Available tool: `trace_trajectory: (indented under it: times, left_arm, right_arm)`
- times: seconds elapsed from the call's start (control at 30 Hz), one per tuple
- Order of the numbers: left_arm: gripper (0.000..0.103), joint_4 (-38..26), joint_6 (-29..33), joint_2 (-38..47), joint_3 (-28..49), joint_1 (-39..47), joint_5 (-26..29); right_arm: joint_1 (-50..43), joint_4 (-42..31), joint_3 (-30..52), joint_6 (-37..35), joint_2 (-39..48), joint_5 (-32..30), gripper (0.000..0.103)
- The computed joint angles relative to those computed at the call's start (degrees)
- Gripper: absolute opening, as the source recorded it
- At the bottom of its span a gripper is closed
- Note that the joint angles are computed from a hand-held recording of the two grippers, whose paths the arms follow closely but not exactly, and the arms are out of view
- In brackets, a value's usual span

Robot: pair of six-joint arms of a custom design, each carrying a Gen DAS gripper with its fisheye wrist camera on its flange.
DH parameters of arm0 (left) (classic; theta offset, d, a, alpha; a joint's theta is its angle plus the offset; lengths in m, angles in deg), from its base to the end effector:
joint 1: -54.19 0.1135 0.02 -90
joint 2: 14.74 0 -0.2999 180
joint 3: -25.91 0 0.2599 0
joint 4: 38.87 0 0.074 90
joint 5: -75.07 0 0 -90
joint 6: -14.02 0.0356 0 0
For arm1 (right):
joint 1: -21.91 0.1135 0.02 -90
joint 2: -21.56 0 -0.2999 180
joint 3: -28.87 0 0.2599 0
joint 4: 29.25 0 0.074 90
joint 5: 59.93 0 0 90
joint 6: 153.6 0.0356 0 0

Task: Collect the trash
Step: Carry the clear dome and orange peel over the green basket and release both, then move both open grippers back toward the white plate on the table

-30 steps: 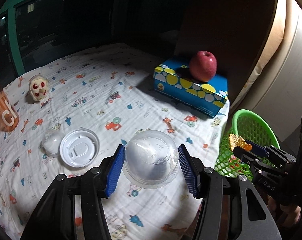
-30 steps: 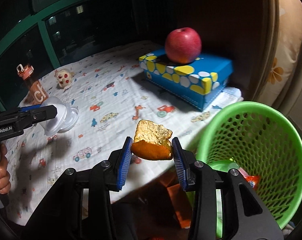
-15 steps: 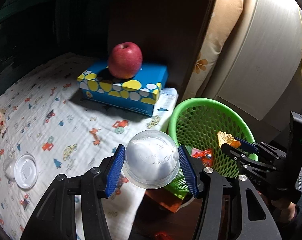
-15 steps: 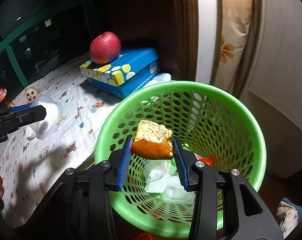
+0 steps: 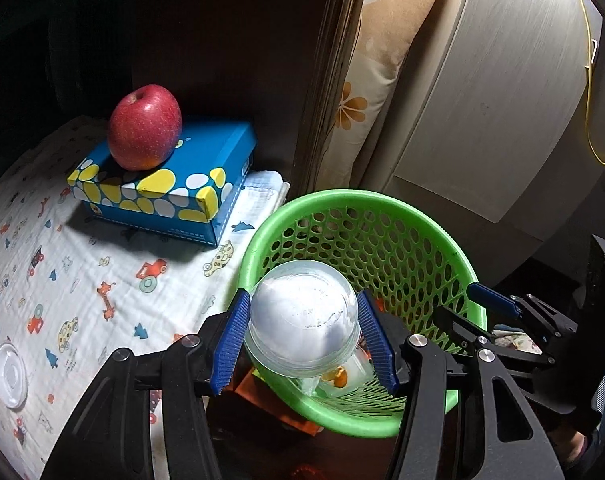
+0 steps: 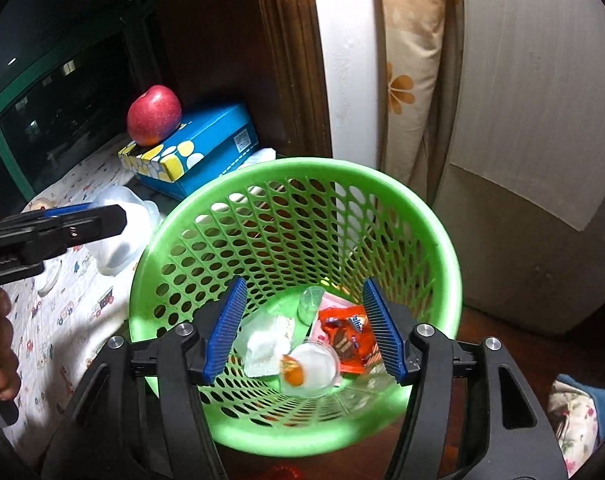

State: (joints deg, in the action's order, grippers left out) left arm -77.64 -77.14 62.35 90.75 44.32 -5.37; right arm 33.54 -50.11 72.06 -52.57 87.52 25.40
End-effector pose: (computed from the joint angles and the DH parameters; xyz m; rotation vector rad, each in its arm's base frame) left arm 0.2705 -0.0531 0.2659 0.2599 2.4524 -0.2890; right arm 0.2117 0.0465 0.2113 -0.0533 2.3470 0.2913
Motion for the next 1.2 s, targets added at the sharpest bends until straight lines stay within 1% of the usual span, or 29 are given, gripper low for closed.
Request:
trace_trajectory:
  times: [0.3, 0.37, 0.4, 0.43, 0.67, 0.8, 0.9, 0.97, 1.2]
  left_arm:
    - [0.054, 1.36, -1.3, 3.66, 0.09, -3.62, -1.1]
    - [0.056, 1.43, -1.28, 4.07, 0.21, -4.0, -0.82]
    - [0.061, 1.56, -1.41, 4.07, 0.13, -4.2, -1.0]
    - [0.062, 1.73, -1.56, 3.97, 0.01, -4.45, -1.1]
    - [0.062, 1.24, -1.39, 1.92, -0.95, -3.84, -0.74]
    - [0.062, 0.01, 0.04, -0.77, -2.27, -0.81, -0.85]
    - [0.062, -1.09, 1.55, -3.07, -3.53, 3.2, -0.2]
    - [0.062, -2.09, 2.75, -4.23, -4.13, 6.54, 0.66]
    - [0.062, -4.69, 8.92, -7.14, -5.49, 21.26, 5.01]
  right_arm:
    - [-3.93, -1.46, -1.4, -1.18, -3.62, -1.46, 0.067]
    - [-4.17, -1.61, -1.58, -1.27, -4.09, -1.47, 0.067]
    - [-4.3, -1.72, -1.65, -1.27, -4.34, -1.59, 0.067]
    - [-4.49, -1.8, -1.76, -1.23, -4.57, -1.85, 0.067]
    - [-3.29, -2.52, -1.99, -0.22, -5.76, -1.71, 0.069]
    - [-0.45, -2.55, -2.13, 0.79, -6.55, -0.57, 0.072]
    - [2.53, -2.27, -1.8, 1.82, -6.15, 0.29, 0.073]
    - [5.16, -1.8, -1.36, 2.69, -5.35, 1.29, 0.076]
    - [14.93, 0.27, 1.68, 5.58, -0.6, 4.63, 0.079]
